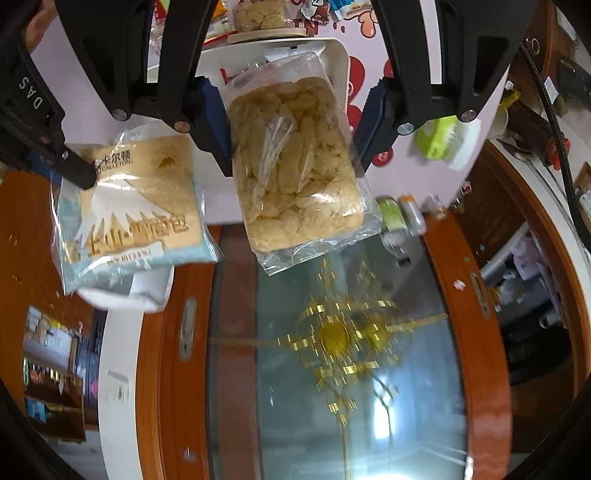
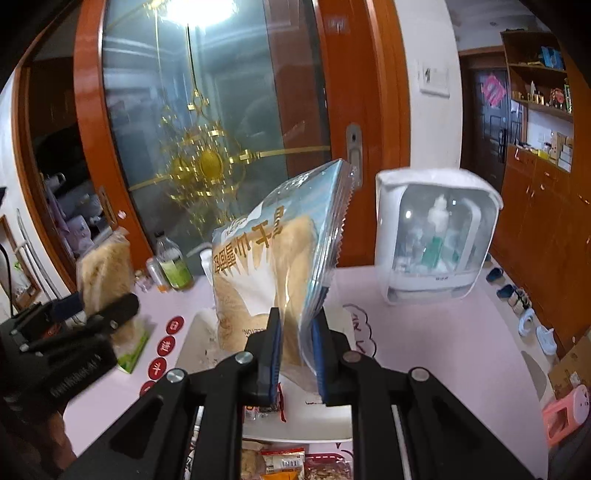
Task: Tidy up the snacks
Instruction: 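Lift both held bags and carry them over the white tray, then open both grippers to drop the bags into the tray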
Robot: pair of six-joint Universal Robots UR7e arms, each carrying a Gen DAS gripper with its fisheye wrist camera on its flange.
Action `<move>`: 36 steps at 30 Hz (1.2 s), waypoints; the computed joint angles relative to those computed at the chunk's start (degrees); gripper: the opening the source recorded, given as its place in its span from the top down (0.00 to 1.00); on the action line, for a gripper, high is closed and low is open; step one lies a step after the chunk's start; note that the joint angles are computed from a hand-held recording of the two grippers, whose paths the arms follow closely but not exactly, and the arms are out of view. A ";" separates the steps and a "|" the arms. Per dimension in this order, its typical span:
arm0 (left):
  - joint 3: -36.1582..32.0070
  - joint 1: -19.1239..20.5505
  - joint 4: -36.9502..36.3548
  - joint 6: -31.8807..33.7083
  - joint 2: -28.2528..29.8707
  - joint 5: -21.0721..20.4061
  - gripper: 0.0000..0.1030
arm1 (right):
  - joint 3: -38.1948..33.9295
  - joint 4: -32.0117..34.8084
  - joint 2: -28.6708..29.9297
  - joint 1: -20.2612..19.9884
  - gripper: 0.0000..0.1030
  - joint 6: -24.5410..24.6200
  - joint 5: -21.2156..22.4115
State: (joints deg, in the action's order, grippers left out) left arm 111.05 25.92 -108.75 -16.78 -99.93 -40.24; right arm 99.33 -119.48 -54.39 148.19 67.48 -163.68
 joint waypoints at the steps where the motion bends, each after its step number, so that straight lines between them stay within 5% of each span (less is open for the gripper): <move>1: 0.62 0.80 -0.75 0.63 0.34 -0.40 0.42 | 0.10 -0.52 0.32 -0.64 0.85 -0.33 0.40; 14: 5.11 9.92 -10.92 10.37 6.63 -3.81 0.39 | 3.34 -5.00 2.93 -7.62 0.84 -2.65 6.62; 15: 4.95 10.59 -10.78 10.84 7.05 -4.79 0.35 | 3.58 -6.08 3.05 -7.88 0.82 -3.78 7.33; 17: 4.70 11.11 -9.15 10.50 7.12 -5.75 0.02 | 4.79 -10.92 3.23 -8.91 0.79 -7.77 10.80; 20: 6.42 10.85 -11.04 11.62 6.05 -3.88 0.01 | 5.74 -12.69 3.11 -9.76 0.67 -7.41 13.40; 22: 6.47 11.05 -10.92 11.57 5.28 -3.81 0.01 | 5.43 -10.59 3.30 -9.39 0.49 -5.53 12.29; 25: 5.57 11.28 -8.97 9.52 3.81 -3.97 0.01 | 5.92 -11.97 2.99 -8.53 0.36 -5.46 11.61; 36: 3.70 6.09 1.02 2.14 -2.86 -1.72 0.01 | 3.06 -7.03 2.97 -4.06 0.36 -2.69 9.49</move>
